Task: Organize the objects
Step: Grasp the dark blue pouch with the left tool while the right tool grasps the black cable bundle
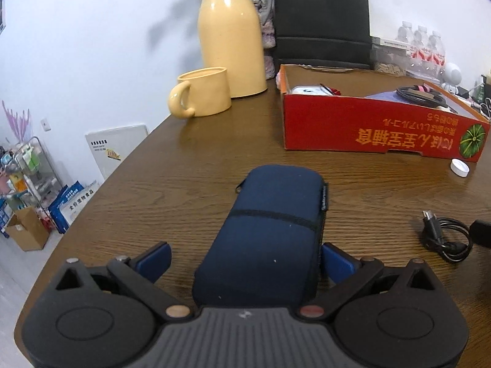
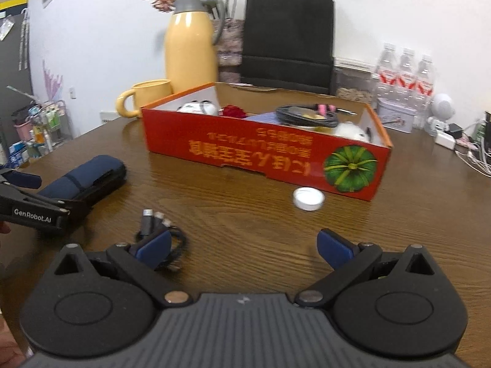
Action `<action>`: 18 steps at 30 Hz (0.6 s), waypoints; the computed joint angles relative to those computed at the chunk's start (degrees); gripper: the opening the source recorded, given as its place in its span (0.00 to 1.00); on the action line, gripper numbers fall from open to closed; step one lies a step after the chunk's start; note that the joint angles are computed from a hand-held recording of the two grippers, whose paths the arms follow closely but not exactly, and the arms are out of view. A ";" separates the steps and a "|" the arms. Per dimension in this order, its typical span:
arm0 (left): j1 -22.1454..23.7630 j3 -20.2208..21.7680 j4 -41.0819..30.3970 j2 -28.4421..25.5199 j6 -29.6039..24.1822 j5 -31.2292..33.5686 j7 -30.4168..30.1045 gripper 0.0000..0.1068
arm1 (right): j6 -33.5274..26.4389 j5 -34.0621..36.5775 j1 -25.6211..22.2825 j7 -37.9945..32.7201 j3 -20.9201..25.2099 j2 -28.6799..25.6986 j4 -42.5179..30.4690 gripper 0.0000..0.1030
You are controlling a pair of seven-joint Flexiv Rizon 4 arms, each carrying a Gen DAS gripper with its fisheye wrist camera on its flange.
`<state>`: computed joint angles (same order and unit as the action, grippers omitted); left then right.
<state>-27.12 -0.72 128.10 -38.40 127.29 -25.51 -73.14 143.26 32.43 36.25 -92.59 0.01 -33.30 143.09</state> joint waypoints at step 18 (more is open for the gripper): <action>10.16 -4.80 -3.37 -0.37 -5.58 14.01 -6.99 0.96 | -6.70 -4.82 1.31 -0.22 -0.11 0.41 -2.23 0.65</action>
